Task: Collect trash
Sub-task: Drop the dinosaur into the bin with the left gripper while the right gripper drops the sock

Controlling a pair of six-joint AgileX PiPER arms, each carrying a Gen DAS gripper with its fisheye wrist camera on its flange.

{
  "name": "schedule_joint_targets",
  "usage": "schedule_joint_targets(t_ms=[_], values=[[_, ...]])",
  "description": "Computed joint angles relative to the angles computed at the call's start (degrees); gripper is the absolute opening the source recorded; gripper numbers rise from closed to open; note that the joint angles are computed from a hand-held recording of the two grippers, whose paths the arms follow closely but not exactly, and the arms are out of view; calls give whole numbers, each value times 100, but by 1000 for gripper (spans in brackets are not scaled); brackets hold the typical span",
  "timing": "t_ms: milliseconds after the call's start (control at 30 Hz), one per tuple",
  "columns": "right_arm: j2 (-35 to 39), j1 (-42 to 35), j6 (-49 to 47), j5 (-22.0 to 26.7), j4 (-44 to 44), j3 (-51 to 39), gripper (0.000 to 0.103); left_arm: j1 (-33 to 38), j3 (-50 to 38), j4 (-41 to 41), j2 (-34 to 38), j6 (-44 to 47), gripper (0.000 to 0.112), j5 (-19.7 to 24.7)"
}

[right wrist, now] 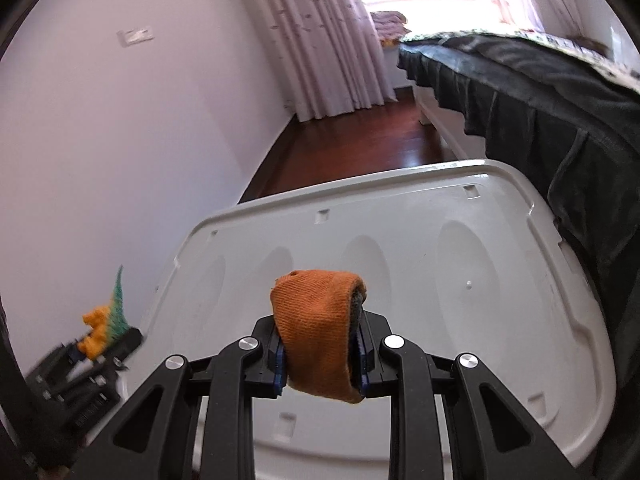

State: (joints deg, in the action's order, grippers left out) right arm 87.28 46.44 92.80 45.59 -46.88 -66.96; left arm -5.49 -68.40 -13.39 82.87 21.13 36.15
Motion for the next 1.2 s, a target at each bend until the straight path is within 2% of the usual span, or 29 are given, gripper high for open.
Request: schedule_joint_targets(t_ms=[167,433,533,633,700,833,1033,1100,1133,1167,1200], values=[[-10,1116,984,503,-346,393,25,767,567,-882,-578,1138,54,290],[532,3004,1799,1196,61,507,25,2036,1813,-1955,-1596,2762,54,1191],[778,3567,1983,1413,334,372,25,2500,2518,-2078,-2018,3350,54,1562],[963,3921,2184,1633,482,249,25,2824,3036,-1952,-2152,3706,54,1844],[1078,4115,2317,1789,574,193,25,2685,3367,-1601,-2086,3699,54,1708],[1170,4192,2470,1696,759,254,26,1930,3720,-839,-1720,3088,54,951],[1194,3969,2414,1297,1008,437,28,1508,3887,-647,-1498,2808,54,520],[1229,3844,2271,1135,1148,448,38,1439,3893,-624,-1474,2750,57,482],[1277,3757,2129,1090,1292,421,59,1363,3877,-533,-1450,2595,77,455],[1321,3750,2097,1173,1353,372,72,1211,3880,-334,-1461,2273,93,334],[1348,3773,2138,1315,1338,328,72,1105,3857,-265,-1462,2104,93,231]])
